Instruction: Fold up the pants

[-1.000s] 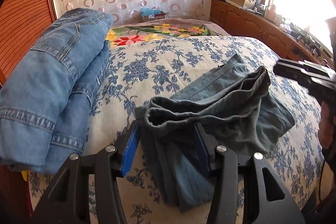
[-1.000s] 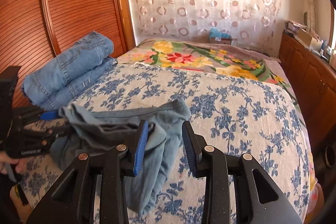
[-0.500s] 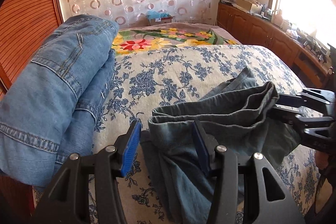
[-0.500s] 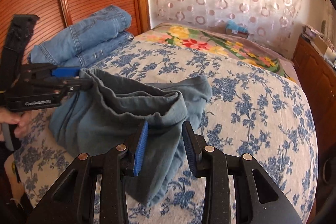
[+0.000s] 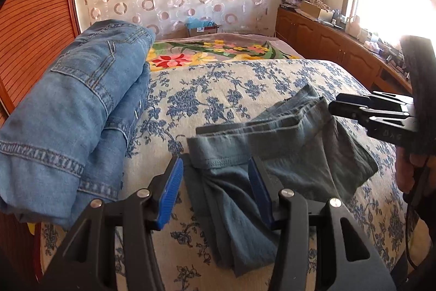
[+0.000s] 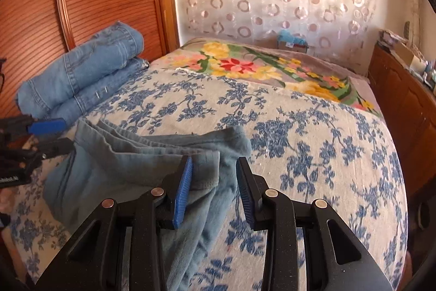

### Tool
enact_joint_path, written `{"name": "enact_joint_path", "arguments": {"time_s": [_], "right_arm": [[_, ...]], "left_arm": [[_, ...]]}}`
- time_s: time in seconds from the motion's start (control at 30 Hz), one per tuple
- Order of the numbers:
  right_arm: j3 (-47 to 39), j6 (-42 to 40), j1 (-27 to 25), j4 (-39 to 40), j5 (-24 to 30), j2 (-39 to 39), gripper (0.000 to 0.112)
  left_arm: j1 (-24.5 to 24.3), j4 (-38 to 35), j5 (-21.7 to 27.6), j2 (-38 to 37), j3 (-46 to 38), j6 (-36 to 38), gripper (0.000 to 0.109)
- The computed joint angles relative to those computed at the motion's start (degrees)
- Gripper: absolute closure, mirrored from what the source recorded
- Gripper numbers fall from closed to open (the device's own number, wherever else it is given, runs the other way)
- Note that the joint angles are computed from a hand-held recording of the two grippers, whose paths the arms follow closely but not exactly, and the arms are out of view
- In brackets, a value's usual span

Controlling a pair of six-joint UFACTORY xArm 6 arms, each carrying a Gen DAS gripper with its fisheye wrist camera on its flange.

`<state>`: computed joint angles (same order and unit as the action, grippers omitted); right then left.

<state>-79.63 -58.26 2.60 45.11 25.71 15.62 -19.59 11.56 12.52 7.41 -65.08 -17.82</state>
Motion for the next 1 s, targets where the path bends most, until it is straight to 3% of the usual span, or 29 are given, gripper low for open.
{"name": "enact_joint_path", "arguments": {"time_s": [0.4, 0.63, 0.73, 0.9, 0.93, 1.0], "right_arm": [[14.84, -5.13, -1.81, 5.05, 5.42, -13.05, 0.079], [17.30, -4.11, -1.65, 2.86, 4.46, -13.71, 0.079], [17.08, -3.83, -1.83, 2.55, 5.17, -13.09, 0.079], [16.82, -3.47, -1.81, 2.24, 5.93, -12.55, 0.079], [16.62, -3.32, -1.85, 1.73, 6.27, -12.35, 0.088], [16.74, -4.63, -2.02, 2.56, 7.04, -12.65, 0.097]], "left_arm": [[-2.74, -5.49, -2.60, -7.18, 10.26, 4.47, 0.060], [-3.37, -9.02, -2.38, -8.42, 12.88, 7.39, 0.060], [-3.68, -13.78, -2.19, -8.05, 12.66, 11.79, 0.060], [-4.00, -16.75, -1.20, -6.94, 11.43, 14.44, 0.074], [-4.06, -17.29, -0.99, -6.71, 11.12, 15.10, 0.084], [-4.39, -17.22, -1.56, -6.61, 11.35, 15.61, 0.093]]}}
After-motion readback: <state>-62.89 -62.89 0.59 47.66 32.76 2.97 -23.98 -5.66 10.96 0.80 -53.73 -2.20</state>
